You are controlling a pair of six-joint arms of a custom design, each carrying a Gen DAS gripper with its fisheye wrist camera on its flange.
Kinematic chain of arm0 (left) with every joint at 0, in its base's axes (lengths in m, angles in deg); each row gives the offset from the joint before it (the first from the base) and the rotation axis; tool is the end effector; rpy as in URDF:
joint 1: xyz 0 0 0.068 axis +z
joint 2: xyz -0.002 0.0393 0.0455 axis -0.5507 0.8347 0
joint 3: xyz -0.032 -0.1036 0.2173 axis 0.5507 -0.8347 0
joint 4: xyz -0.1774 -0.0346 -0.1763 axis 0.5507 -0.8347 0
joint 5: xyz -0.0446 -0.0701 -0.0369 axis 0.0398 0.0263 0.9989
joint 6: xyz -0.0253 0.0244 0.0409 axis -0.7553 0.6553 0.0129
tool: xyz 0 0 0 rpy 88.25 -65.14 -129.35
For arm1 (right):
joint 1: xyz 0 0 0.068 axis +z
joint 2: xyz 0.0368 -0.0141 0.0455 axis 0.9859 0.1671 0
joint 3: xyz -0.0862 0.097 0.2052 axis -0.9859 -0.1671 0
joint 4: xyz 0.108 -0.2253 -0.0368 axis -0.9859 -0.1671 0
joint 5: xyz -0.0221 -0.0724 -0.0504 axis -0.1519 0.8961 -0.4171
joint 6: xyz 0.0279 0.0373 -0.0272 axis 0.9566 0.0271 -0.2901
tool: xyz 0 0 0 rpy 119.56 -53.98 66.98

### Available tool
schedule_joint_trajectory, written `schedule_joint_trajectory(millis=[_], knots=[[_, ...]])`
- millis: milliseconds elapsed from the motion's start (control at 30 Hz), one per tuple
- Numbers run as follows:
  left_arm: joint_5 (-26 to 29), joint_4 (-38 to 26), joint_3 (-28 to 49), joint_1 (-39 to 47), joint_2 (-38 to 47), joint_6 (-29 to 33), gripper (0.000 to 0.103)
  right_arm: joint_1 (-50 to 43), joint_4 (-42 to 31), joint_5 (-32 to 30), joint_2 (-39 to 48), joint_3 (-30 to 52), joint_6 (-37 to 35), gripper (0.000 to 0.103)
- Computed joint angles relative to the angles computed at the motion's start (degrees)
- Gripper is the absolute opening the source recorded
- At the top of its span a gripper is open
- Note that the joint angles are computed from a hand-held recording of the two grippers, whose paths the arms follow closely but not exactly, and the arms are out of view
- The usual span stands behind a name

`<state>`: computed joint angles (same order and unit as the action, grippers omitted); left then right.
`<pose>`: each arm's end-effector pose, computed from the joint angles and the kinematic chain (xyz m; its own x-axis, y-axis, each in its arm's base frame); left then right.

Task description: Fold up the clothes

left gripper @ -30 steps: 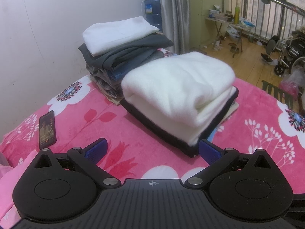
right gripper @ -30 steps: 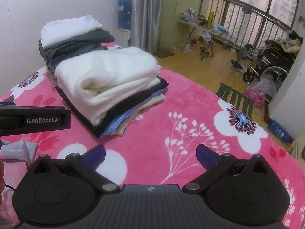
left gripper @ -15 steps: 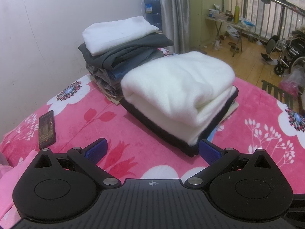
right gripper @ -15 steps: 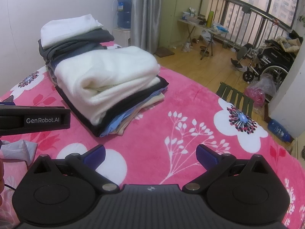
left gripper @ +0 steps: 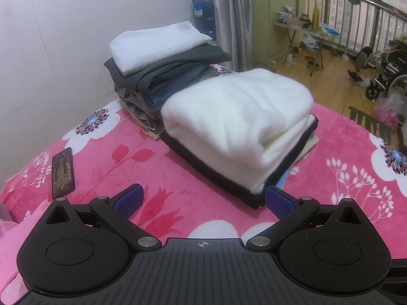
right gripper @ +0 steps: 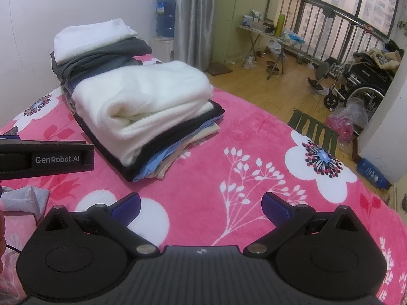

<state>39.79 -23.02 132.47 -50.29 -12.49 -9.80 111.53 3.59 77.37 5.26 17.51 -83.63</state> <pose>0.1778 -0.0329 0.2657 -0.6490 -0.3245 -0.6881 -0.5264 0.8445 0.0983 0.2097 0.1226 0.2597 -0.6500 -0.3950 -0.6492 -0.4577 0.8855 -0.0805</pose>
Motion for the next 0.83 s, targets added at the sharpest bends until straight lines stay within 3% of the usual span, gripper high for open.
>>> schedule_joint_trajectory(millis=[833], knots=[[-0.14,-0.31,0.37,-0.42,0.29,-0.29,0.103,-0.05,-0.14,-0.31,-0.05,-0.04,-0.37,0.103]])
